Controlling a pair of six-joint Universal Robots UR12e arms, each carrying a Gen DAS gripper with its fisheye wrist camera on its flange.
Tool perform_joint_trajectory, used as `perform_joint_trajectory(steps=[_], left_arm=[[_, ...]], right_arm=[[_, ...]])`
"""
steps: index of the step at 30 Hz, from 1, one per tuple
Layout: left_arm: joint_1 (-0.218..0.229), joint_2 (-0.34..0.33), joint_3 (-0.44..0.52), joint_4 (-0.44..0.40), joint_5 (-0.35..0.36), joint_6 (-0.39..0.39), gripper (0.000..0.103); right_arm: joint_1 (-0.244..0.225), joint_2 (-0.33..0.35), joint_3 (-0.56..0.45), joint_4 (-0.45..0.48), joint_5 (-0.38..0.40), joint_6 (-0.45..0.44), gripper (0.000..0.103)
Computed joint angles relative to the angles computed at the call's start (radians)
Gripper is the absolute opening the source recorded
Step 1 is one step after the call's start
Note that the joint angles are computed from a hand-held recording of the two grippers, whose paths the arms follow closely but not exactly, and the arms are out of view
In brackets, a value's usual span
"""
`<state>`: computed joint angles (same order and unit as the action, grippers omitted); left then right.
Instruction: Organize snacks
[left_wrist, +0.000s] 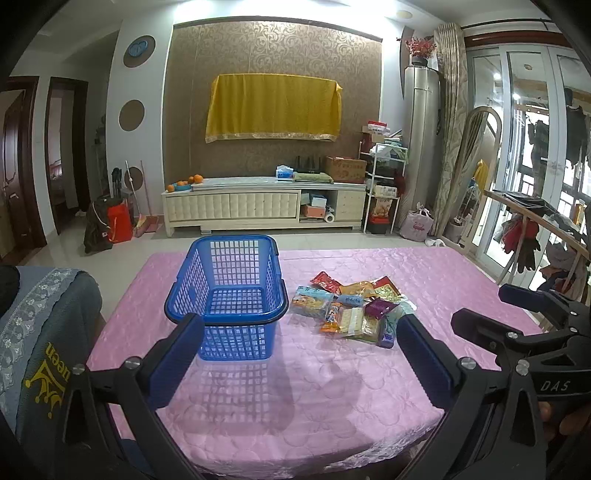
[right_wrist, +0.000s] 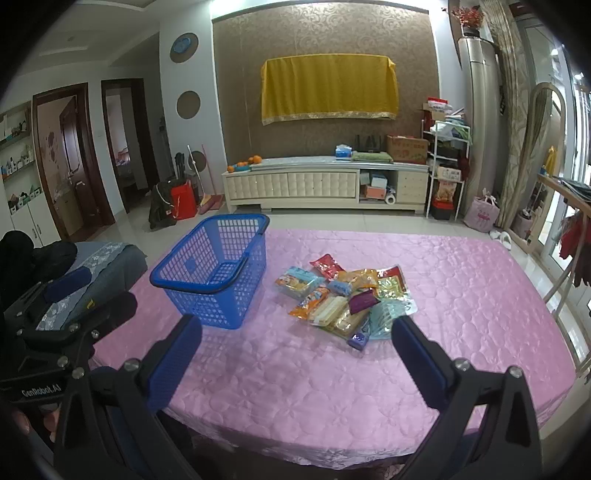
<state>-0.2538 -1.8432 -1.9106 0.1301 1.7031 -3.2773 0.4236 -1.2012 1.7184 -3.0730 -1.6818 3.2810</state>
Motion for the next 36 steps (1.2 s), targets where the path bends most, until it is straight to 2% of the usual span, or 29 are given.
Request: perform_joint_trajectory(steps=[36], left_arm=[[0.008,-0.004,0.02,-0.02,-0.033,0.006,0.103]], right_arm=[[-0.007,0.0,-0.014,0.03,0.021,0.006,0.103]])
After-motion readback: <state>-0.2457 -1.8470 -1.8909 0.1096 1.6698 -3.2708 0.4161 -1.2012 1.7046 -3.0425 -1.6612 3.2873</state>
